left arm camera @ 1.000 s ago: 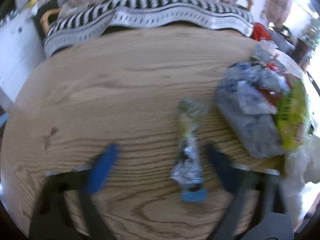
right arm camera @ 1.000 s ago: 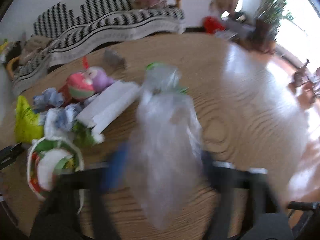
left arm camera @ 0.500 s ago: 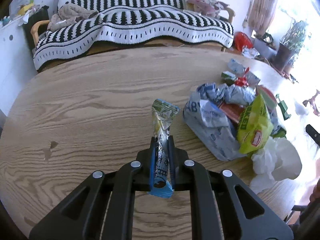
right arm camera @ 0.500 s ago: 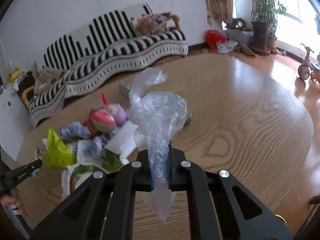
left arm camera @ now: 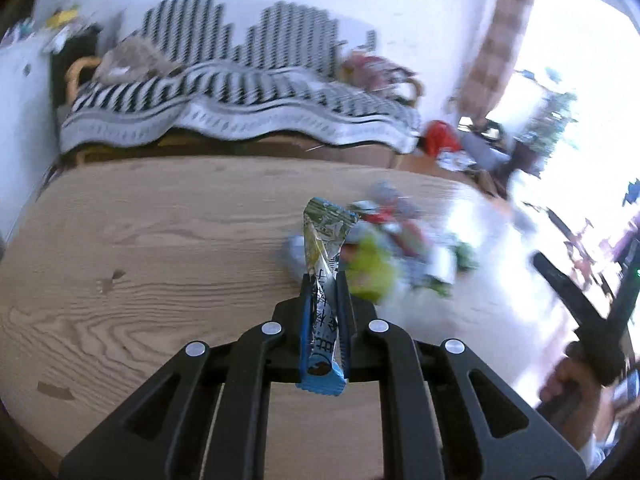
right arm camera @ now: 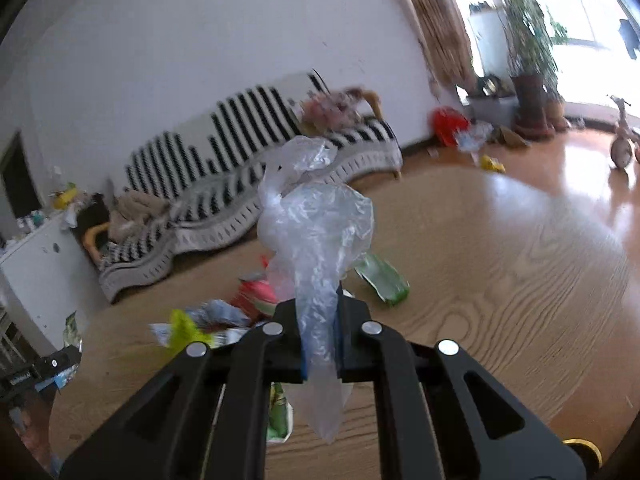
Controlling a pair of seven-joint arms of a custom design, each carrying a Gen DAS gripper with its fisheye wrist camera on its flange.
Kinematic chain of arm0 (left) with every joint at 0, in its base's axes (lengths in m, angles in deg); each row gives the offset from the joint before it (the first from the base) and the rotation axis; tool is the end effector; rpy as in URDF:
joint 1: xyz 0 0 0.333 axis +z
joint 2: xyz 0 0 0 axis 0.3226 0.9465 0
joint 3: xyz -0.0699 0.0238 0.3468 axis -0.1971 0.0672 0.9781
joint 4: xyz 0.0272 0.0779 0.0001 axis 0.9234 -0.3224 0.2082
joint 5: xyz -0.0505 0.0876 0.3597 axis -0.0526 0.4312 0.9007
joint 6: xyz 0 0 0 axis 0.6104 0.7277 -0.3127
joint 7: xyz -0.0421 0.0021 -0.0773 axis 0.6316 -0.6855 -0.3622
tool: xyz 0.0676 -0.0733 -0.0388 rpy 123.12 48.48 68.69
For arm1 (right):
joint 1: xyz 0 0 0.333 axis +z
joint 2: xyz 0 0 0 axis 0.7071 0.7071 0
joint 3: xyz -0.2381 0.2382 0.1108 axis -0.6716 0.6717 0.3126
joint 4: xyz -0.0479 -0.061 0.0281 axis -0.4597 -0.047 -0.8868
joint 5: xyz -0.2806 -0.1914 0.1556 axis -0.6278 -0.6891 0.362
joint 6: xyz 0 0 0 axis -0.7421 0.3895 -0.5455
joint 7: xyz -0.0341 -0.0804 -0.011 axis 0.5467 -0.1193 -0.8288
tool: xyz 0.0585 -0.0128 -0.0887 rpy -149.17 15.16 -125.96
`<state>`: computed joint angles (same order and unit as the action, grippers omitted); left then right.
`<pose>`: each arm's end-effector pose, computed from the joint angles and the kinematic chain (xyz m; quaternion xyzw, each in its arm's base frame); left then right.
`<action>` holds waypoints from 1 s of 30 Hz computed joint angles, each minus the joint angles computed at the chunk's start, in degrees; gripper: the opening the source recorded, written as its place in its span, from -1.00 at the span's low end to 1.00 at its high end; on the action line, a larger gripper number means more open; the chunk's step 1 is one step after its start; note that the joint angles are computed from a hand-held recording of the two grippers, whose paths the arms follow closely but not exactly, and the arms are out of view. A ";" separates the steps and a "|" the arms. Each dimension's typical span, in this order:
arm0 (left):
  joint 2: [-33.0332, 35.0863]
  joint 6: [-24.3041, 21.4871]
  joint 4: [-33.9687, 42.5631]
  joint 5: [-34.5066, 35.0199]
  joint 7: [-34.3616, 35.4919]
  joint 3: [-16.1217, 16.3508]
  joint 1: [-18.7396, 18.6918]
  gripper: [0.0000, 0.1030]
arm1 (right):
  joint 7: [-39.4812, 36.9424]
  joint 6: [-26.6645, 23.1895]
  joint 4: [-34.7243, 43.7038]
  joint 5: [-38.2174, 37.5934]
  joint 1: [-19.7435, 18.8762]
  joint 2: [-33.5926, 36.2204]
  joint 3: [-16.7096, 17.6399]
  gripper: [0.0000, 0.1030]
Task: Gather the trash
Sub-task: 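Carry both items over the black bin and open both grippers to drop them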
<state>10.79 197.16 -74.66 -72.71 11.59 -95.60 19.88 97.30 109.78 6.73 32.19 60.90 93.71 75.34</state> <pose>0.5825 -0.0522 0.7328 -0.7192 0.5413 -0.3634 0.2402 0.6686 0.2565 0.6769 -0.6039 0.5907 -0.2163 0.4896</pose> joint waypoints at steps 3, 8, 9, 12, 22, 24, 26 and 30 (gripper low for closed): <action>-1.42 -0.73 1.47 -3.56 4.09 -1.62 -2.10 -0.80 | -4.77 4.59 -8.22 1.23 -2.77 -6.58 1.86 -0.83; -0.03 -4.51 5.85 -9.29 10.20 -4.39 -6.67 -0.80 | -6.49 6.88 -23.98 -1.42 -4.74 -19.32 -2.24 -0.83; 0.31 -5.09 6.01 -9.92 10.83 -4.76 -7.45 -0.80 | -5.84 6.70 -26.70 -2.92 -5.04 -21.44 -3.34 -0.83; 2.00 -8.37 7.54 -13.15 12.87 -5.96 -9.96 -0.80 | -5.49 4.14 -35.10 -5.59 -6.71 -28.09 -6.31 -0.83; 9.75 -18.22 9.86 -15.15 16.45 -9.65 -18.68 -0.80 | -13.55 -6.03 -52.75 6.99 -7.05 -39.44 -13.60 -0.83; 11.03 -19.27 9.92 -14.95 17.08 -9.79 -19.77 -0.80 | -13.30 -7.20 -53.25 6.52 -8.52 -40.00 -13.87 -0.83; 11.86 -20.27 9.85 -14.75 18.31 -9.86 -20.54 -0.80 | -13.32 -8.18 -53.18 5.63 -9.47 -39.84 -13.64 -0.83; 11.09 -20.35 7.26 -16.46 20.36 -9.53 -20.44 -0.80 | -13.95 -9.92 -53.83 7.46 -9.69 -40.37 -14.55 -0.82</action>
